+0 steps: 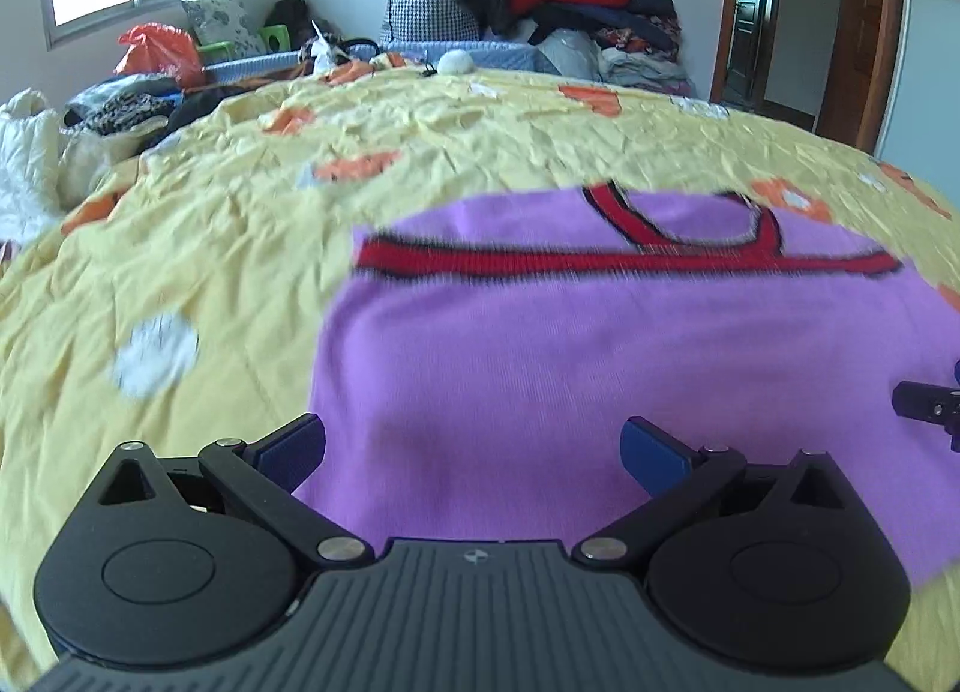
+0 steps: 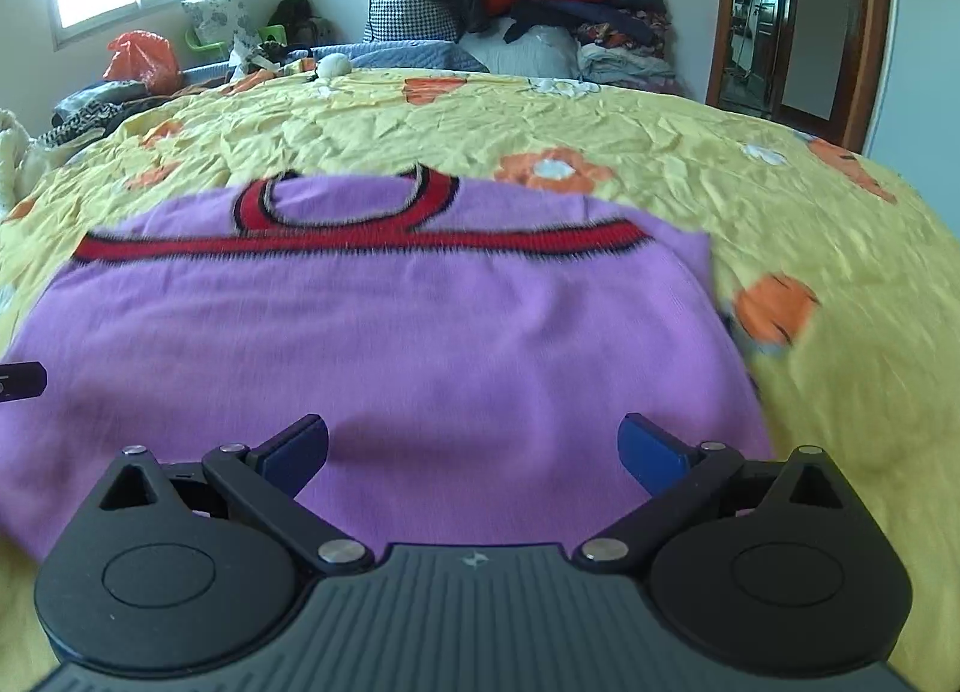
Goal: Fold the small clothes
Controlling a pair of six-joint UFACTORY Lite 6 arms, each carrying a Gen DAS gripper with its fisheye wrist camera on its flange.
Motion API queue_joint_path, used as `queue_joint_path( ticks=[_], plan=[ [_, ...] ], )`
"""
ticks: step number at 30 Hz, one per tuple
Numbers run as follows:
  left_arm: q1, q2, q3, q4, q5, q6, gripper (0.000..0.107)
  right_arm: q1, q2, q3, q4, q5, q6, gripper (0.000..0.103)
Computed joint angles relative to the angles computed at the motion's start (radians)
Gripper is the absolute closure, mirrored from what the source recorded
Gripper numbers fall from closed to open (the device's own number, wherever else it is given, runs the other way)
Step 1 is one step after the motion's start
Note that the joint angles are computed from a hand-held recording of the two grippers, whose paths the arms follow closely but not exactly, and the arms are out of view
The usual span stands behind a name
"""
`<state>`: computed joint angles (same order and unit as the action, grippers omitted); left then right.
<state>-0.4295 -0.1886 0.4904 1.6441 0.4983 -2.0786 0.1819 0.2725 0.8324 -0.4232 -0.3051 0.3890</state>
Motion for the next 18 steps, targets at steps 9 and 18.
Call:
queue_joint_path(
  ticks=[9,18],
  plan=[
    [0.219,0.292,0.226,0.202,-0.19,-0.089,0.004,0.064,0.211,0.251,0.224,0.066,-0.164,0.0],
    [0.243,0.199,0.155,0.169,-0.221,-0.029,0.004,0.08,0.122,0.135,0.308,0.049,-0.249,0.0]
  ],
)
